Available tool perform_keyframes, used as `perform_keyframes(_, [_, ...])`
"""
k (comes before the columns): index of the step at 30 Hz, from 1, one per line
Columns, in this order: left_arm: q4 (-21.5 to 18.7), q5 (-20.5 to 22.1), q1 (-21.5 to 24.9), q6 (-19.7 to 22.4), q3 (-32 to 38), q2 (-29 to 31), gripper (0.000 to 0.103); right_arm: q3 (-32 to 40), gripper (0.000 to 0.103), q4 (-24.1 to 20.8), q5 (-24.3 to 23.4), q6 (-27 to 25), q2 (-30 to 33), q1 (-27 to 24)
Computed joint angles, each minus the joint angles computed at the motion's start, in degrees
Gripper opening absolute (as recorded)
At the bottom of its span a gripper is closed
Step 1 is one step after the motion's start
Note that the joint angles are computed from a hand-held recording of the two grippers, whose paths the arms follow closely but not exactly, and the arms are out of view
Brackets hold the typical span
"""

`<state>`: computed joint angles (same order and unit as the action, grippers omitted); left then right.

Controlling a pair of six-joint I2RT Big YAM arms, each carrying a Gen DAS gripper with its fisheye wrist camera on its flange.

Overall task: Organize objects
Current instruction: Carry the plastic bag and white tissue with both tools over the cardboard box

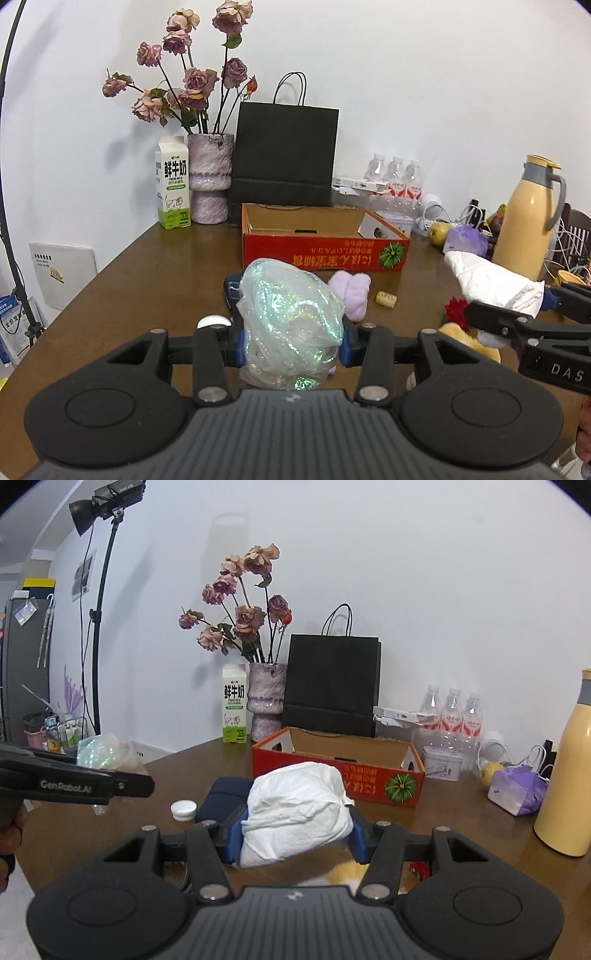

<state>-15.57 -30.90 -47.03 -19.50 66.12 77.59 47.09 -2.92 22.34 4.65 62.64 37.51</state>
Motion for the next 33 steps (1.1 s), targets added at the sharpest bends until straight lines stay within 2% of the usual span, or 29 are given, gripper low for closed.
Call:
perform_keyframes(16, [-1.9, 1.5, 3.3, 1.2, 14.2, 10.4, 0.045, 8.9, 0.053, 2.3, -9.8, -0.5, 9.0, -8.5])
perform_keyframes(22, [-3.7, 3.9, 4.6, 0.3, 21.4, 15.3, 0.045, 13.6, 0.053, 0.7, -11.9, -0.8, 12.8, -10.7])
perform_keyframes(28, [-4.6, 2.9, 4.8, 1.0, 27.3, 19.5, 0.045, 17.4, 0.053, 0.3, -15.0, -1.4, 15.9, -12.8])
perform_keyframes(33, [-7.8, 2.7, 5.8, -0.7, 33.2, 23.7, 0.045, 20.9, 0.053, -1.1, -17.3, -1.6, 19.0, -14.9])
